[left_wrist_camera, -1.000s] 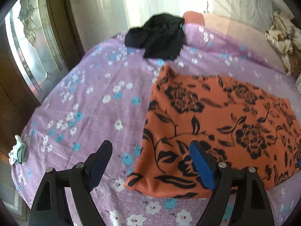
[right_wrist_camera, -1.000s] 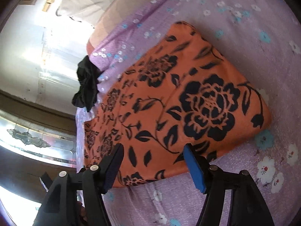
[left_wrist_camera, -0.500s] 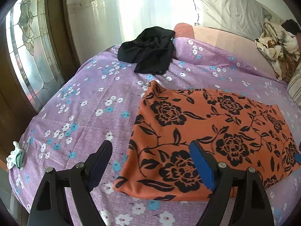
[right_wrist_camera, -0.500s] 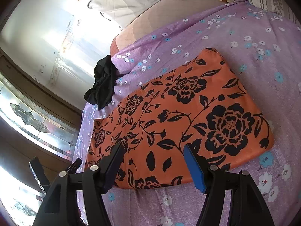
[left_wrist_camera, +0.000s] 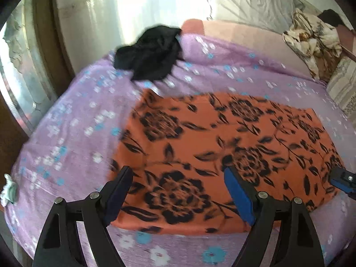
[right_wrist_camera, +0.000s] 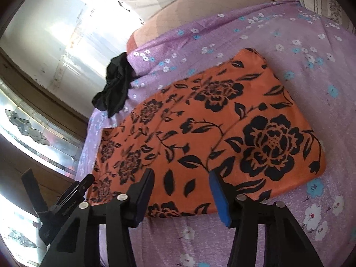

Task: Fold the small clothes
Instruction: 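Press the folded orange blouse flat with both open grippers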

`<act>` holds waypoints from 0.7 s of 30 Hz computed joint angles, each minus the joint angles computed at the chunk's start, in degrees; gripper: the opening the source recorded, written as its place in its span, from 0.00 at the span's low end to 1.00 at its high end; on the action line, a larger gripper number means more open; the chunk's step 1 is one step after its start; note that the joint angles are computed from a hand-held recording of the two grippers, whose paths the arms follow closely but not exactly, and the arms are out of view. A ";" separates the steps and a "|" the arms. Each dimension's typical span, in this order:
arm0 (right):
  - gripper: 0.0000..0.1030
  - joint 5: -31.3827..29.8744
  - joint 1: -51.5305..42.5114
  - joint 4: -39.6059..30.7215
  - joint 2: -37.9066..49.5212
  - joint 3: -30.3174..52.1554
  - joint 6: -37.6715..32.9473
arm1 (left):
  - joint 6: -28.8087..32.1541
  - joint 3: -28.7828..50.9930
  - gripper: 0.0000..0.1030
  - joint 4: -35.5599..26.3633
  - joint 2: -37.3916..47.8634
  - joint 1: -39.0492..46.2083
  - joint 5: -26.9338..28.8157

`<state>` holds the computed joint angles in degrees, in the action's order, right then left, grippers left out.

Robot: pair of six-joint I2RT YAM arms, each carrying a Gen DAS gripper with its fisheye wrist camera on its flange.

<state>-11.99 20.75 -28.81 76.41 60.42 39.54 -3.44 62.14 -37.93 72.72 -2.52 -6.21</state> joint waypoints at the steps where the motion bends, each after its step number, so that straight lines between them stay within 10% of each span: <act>1: 0.49 0.40 -0.13 -0.38 0.43 -0.02 0.13 | -0.50 0.28 0.82 -0.73 0.74 -0.30 0.91; 21: 0.40 -4.24 -3.19 -0.38 1.61 -1.12 1.73 | -0.74 -1.51 0.85 -0.92 2.38 -5.88 -2.82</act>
